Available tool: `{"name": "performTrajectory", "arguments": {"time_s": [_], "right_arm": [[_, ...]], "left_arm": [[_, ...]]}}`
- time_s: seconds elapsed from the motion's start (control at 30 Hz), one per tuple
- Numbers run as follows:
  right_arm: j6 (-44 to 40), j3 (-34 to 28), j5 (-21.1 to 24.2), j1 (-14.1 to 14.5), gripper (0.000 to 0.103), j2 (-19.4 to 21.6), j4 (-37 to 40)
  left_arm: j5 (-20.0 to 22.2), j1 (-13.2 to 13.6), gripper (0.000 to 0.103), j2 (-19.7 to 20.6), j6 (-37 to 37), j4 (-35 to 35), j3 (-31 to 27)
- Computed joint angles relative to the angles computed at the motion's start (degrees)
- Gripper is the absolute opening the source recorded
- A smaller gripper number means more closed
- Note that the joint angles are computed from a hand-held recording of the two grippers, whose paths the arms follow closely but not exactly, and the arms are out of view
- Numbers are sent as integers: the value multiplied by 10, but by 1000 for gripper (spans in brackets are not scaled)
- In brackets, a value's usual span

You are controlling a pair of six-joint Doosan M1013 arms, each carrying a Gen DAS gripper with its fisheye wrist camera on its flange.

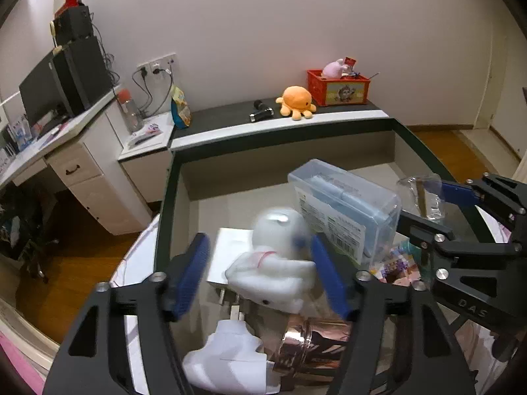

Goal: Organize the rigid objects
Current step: 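Carry the astronaut and skull bottle into the pink box and open both tools, then withdraw both tools from the box back over the bed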

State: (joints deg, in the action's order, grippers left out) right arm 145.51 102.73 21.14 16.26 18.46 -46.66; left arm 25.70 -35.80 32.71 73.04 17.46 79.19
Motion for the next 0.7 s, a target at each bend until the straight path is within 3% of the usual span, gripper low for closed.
{"name": "performTrajectory", "arguments": {"time_s": [0.03,0.1,0.2,0.27,0.4,0.53,0.7], "right_arm": [[21,3,-3,1,53,-1,-22],[47,5,1,4,54,-3,-49],[110,18,-9,8,64,-17,-102],[141,23,-11,11,75,-26,-129],[237,43,-18,23,78,-56,-216],[330,67,-17,41,79,-88,-303],[434,99,1,71,79,-133,-401]], "left_arm": [[-5,0,82,-2,-8,3,3],[-14,0,82,-9,-17,9,13],[-30,2,87,-25,-32,13,30],[-49,1,95,-41,-70,50,48],[-92,-2,103,-79,-169,143,91],[-110,-12,103,-123,-395,370,139],[-102,-30,103,-179,-650,628,202]]}}
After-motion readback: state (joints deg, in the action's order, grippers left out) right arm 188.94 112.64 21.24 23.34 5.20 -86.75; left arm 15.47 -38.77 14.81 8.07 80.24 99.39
